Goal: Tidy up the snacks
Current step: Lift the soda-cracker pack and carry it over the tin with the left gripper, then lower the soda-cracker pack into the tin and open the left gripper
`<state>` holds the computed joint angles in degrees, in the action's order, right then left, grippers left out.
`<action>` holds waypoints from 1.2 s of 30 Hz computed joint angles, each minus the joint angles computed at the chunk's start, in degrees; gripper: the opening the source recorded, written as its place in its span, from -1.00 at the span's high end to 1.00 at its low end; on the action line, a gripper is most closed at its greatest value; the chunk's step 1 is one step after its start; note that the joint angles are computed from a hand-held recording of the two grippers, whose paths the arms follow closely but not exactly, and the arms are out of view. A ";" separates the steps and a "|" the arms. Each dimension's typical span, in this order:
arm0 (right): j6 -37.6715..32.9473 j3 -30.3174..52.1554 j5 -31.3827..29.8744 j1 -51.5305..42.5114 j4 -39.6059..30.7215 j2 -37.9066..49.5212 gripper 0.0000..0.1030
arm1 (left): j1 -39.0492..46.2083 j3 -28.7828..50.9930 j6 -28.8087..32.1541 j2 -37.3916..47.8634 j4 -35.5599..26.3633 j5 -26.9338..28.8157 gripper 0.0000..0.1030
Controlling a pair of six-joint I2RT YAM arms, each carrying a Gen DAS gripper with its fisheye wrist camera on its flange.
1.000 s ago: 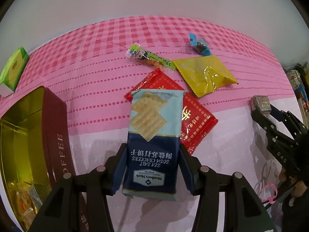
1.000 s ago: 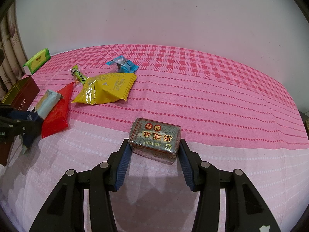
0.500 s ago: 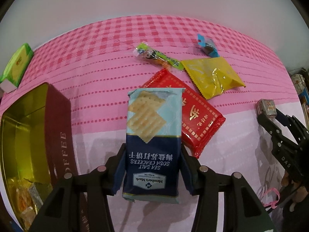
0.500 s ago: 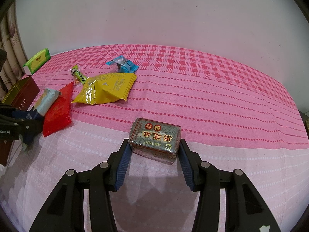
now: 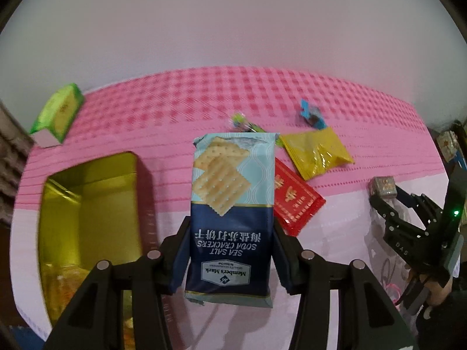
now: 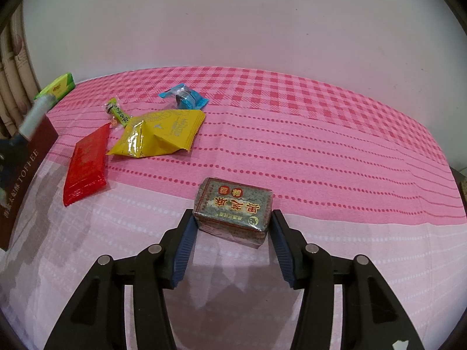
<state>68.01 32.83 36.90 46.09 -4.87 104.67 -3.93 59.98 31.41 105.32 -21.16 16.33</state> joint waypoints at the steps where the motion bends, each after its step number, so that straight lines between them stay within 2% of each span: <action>1: -0.02 -0.01 0.00 -0.01 0.02 0.02 0.07 | 0.92 0.04 0.16 -0.49 -0.04 -0.01 0.02; 8: -0.14 -0.06 0.04 -0.08 -0.18 -0.16 0.07 | 8.10 3.62 0.74 0.44 -0.93 -1.00 0.02; 19: -0.18 -0.03 -0.01 -0.14 -0.30 -0.28 0.07 | 18.25 12.30 5.19 8.34 -3.17 -4.39 0.02; 36: -0.05 0.08 0.03 -0.06 -0.45 -0.18 0.07 | 21.76 12.95 9.82 11.99 -1.73 -5.16 0.02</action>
<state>67.96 32.91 36.93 46.03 -5.31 104.49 17.83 72.94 41.23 117.31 -22.90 11.18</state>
